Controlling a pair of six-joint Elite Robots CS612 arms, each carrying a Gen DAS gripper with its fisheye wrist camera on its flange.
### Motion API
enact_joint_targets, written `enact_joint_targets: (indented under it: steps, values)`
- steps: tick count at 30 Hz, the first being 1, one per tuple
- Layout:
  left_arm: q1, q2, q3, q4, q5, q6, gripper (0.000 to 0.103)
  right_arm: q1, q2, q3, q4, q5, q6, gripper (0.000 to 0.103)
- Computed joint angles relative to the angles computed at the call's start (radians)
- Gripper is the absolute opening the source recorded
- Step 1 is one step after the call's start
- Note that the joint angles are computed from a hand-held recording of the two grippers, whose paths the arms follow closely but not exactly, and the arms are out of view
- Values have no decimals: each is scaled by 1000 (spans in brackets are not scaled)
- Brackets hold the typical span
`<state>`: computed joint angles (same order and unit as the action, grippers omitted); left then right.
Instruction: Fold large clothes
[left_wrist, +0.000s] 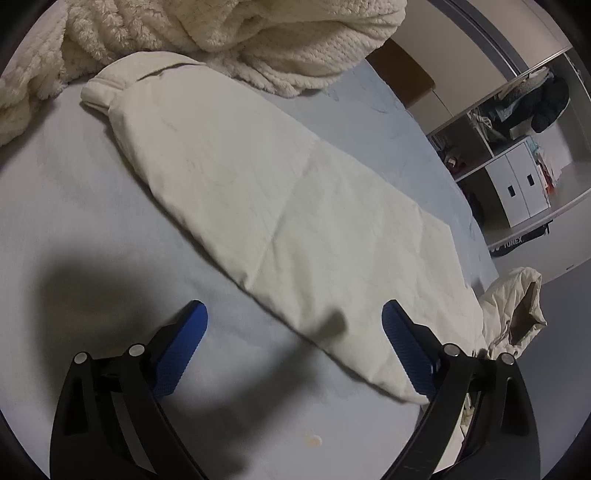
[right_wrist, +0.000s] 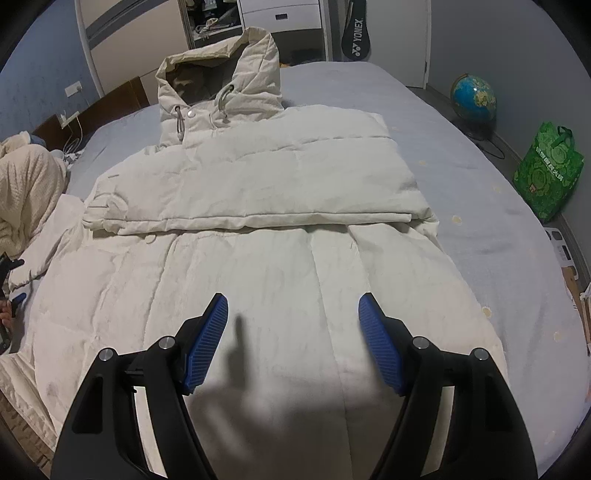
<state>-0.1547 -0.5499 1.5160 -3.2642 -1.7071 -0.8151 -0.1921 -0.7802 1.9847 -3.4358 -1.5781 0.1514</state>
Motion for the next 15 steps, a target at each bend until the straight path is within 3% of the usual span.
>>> enact_joint_targets:
  steps: [10, 15]
  values:
    - [-20, 17, -22, -10, 109, 61, 96, 8, 5, -13, 35, -13, -25, 70]
    - [-16, 25, -49, 20, 127, 75, 96, 8, 7, -16, 42, -8, -26, 70]
